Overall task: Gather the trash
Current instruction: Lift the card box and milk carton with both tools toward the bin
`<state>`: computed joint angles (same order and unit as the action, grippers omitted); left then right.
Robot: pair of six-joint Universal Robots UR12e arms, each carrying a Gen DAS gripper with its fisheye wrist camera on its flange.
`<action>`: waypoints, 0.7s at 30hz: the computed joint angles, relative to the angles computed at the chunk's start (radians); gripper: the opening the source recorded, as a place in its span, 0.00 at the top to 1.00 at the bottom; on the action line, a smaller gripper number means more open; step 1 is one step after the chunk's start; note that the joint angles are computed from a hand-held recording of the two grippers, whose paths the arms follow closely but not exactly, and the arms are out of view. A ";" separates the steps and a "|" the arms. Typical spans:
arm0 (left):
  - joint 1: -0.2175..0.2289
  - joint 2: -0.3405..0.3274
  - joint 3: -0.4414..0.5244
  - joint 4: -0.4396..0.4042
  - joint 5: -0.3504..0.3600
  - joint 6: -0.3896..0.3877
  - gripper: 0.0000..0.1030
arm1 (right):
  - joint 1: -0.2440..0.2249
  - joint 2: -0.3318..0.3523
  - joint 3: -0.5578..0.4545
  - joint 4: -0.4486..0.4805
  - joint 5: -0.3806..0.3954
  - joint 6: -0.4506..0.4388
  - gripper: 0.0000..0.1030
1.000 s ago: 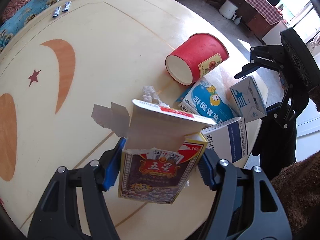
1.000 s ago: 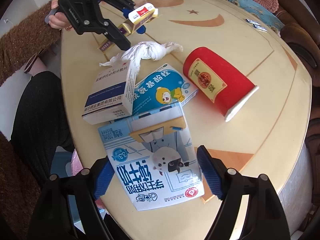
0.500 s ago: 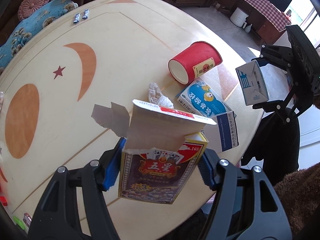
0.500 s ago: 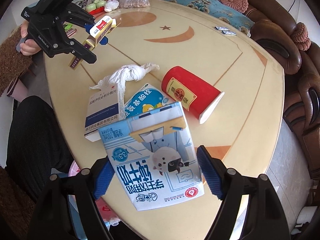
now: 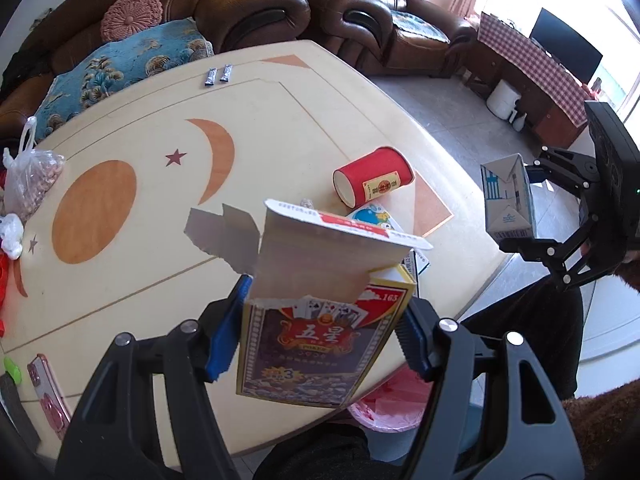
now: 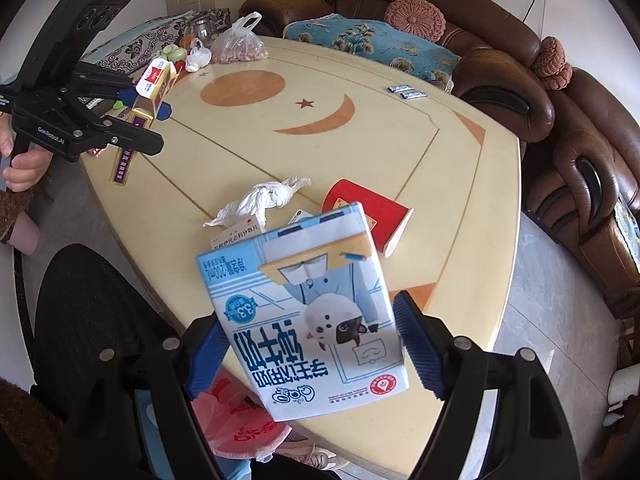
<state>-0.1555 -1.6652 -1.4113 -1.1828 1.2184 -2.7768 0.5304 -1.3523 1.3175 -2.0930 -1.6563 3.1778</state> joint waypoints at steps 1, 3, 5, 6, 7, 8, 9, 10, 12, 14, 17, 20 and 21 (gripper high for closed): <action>0.001 0.012 -0.010 0.013 0.000 -0.019 0.36 | 0.007 -0.005 0.000 -0.004 -0.021 0.017 0.26; -0.001 0.040 -0.038 0.051 0.004 -0.049 0.36 | 0.020 -0.012 -0.002 -0.011 -0.054 0.038 0.26; -0.007 0.064 -0.061 0.076 0.022 -0.077 0.36 | 0.036 -0.021 0.000 -0.020 -0.087 0.047 0.26; -0.009 0.076 -0.074 0.088 0.021 -0.092 0.36 | 0.042 -0.026 0.001 -0.024 -0.092 0.052 0.26; -0.012 0.088 -0.086 0.100 0.025 -0.104 0.36 | 0.047 -0.031 0.005 -0.030 -0.092 0.061 0.26; -0.017 0.100 -0.100 0.118 0.038 -0.117 0.36 | 0.053 -0.036 0.006 -0.032 -0.097 0.070 0.26; -0.021 0.111 -0.112 0.130 0.045 -0.124 0.36 | 0.059 -0.041 0.008 -0.034 -0.105 0.076 0.26; -0.026 0.123 -0.124 0.137 0.049 -0.126 0.36 | 0.066 -0.046 0.012 -0.040 -0.114 0.081 0.26; -0.036 0.146 -0.153 0.171 0.072 -0.140 0.36 | 0.079 -0.056 0.020 -0.046 -0.131 0.089 0.26; -0.045 0.164 -0.180 0.202 0.086 -0.143 0.36 | 0.088 -0.065 0.030 -0.055 -0.142 0.100 0.26; -0.056 0.183 -0.211 0.216 0.089 -0.142 0.36 | 0.102 -0.079 0.044 -0.057 -0.160 0.119 0.26; -0.061 0.205 -0.240 0.223 0.082 -0.145 0.36 | 0.114 -0.093 0.061 -0.066 -0.174 0.137 0.26; -0.063 0.212 -0.250 0.225 0.080 -0.148 0.36 | 0.117 -0.098 0.067 -0.070 -0.172 0.141 0.26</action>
<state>-0.2189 -1.4533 -1.6612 -0.9581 1.2983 -2.9249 0.6475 -1.4504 1.3850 -2.1631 -1.8279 3.3193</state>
